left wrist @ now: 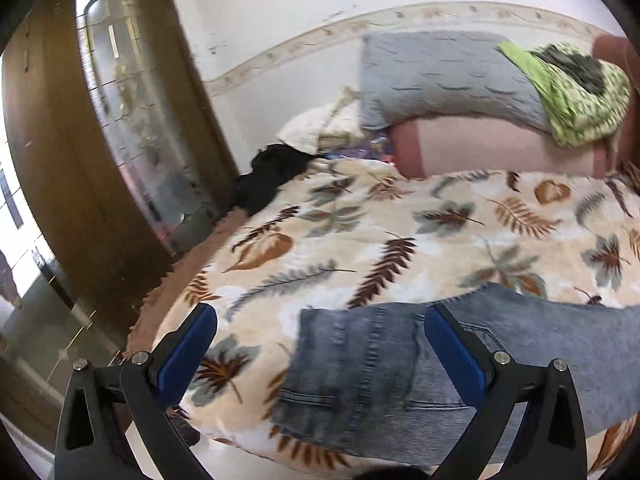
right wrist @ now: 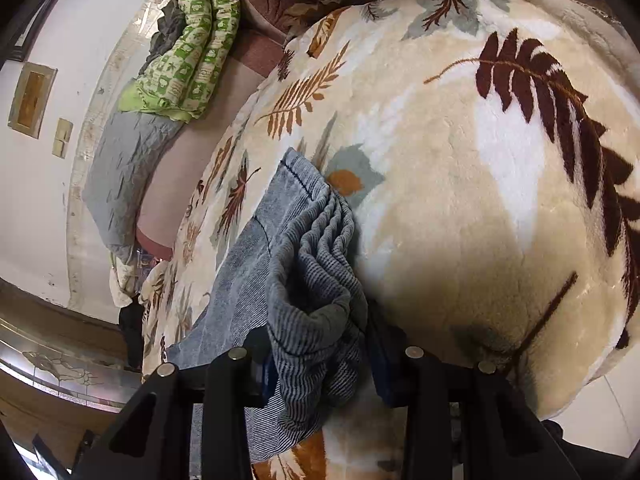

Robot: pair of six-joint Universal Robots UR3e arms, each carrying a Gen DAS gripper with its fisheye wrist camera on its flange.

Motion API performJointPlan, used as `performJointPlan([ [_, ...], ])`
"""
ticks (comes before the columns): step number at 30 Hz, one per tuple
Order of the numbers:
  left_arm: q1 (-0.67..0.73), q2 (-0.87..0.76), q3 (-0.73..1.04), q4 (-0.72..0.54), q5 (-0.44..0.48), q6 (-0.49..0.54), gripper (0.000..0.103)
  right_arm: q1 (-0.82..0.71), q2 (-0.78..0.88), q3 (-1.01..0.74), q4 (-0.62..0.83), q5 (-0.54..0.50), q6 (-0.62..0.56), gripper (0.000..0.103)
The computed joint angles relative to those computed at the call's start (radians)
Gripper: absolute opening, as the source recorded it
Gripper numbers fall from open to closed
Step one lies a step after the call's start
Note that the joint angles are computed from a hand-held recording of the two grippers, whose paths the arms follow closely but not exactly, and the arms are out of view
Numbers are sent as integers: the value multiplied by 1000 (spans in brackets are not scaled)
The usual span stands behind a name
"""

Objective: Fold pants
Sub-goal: 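Lift the hem with the right gripper while the left gripper rises above the waistband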

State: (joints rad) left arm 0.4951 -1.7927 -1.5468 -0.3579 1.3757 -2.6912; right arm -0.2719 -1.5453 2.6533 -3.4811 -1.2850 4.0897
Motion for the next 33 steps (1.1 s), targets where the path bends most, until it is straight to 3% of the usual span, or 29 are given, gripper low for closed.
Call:
performJointPlan([
  [12, 18, 23, -15, -22, -29, 13, 103, 8, -2, -5, 9, -10, -4, 40],
  [24, 10, 15, -8, -39, -31, 22, 103, 70, -21, -78, 124, -89, -45, 43],
  [33, 3, 11, -5, -62, -38, 29, 103, 72, -23, -71, 124, -101, -38, 35],
])
